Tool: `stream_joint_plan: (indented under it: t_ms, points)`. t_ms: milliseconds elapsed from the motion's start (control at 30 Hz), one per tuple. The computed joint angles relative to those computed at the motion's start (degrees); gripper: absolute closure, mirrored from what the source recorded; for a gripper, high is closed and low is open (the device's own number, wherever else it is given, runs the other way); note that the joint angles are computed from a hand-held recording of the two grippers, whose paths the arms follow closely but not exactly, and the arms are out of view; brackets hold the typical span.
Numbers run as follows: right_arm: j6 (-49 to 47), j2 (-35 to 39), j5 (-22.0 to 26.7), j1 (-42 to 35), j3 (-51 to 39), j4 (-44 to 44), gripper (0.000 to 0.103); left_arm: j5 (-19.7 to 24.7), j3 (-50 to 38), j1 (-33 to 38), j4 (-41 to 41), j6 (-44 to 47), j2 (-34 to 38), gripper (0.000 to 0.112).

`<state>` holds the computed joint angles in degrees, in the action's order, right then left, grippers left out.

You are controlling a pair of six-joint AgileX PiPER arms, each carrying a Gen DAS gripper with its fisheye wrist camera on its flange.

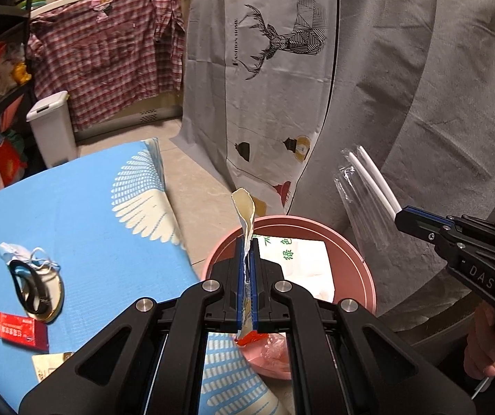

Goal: Collect trash
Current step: 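Open the right tool to drop the straws while the left tool drops the spoon into the bin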

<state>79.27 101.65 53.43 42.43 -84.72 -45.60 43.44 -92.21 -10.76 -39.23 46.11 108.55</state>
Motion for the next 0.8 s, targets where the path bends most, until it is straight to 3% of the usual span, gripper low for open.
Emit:
stream_joint_plan:
  t_ms: [200, 333, 400, 433, 467, 800]
  points:
    - [-0.65, 0.42, -0.28, -0.44, -0.31, 0.54, 0.098, 1.73, -1.30, -0.59, -0.41, 0.27, 1.18, 0.108]
    - [-1.81, 1.37, 0.77, -0.67, -1.39, 1.92, 0.092, 3.25, -2.56, -1.11, 0.75, 0.02, 1.98, 0.086]
    - [-1.37, 1.52, 1.41, -0.74, -1.59, 1.93, 0.077, 3.49, -2.59, -0.64, 0.20, 0.04, 1.83, 0.083]
    - [-0.86, 1.39, 1.57, -0.65, -1.42, 1.66, 0.061, 3.97, -2.90, -0.28, -0.07, -0.03, 1.93, 0.083]
    - [-0.13, 1.30, 1.93, -0.38, -1.37, 0.94, 0.056, 4.25, -2.96, 0.04, -0.45, 0.12, 1.88, 0.083]
    - [2.54, 0.74, 3.83, 3.04, -1.81, -4.73, 0.056, 5.62, 0.48, 5.55, -2.99, 4.31, -2.98, 0.083]
